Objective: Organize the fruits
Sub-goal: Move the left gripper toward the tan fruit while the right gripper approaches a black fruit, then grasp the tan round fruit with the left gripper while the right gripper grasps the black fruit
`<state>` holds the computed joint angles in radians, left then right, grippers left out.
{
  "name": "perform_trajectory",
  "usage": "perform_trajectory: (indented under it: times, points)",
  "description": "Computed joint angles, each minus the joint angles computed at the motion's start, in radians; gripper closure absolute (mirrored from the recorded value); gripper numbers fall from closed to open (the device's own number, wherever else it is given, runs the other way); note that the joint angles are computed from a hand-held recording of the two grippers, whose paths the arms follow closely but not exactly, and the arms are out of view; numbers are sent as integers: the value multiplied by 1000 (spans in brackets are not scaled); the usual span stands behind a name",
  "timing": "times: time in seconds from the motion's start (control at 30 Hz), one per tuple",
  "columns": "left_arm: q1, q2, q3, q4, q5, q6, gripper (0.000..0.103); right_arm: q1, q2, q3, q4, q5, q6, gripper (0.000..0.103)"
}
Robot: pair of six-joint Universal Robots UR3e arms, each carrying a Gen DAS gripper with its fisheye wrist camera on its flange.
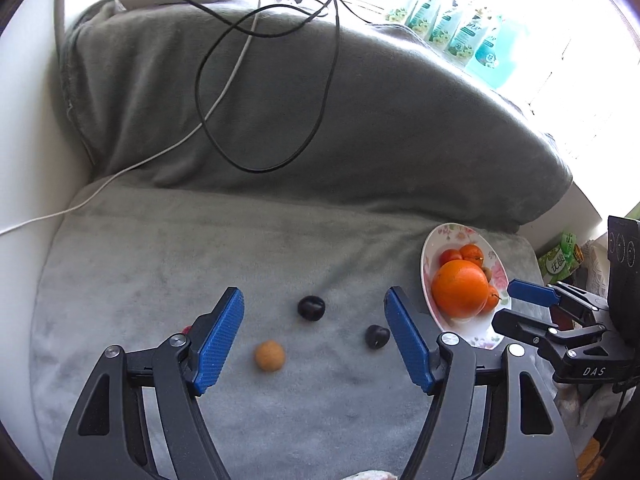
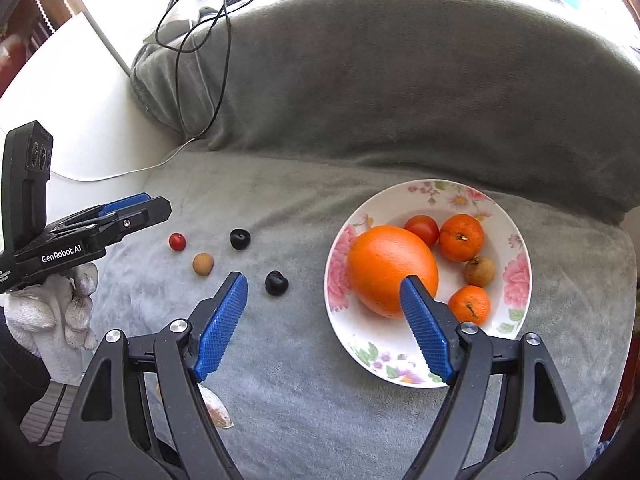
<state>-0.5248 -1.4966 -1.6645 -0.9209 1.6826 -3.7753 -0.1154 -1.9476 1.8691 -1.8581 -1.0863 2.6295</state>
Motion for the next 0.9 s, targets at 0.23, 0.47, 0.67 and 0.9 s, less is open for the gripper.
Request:
perform_trajectory:
  times: [0.23,0.47,0.67,0.9]
  points:
    - [9,79,-119,11,-24,-30,47,155,118,-23,-88,-52,47,36]
    - [39,107,-202,40,-80,-43,57,257,234,-43,-144,-110,65,54]
    - [60,105,-243,62,-110,-39,60,296,315,-56,-178,-139,75,62]
    - [87,88,-261,85,-141,-27,62,346,388,-87,-211,-190,93,65]
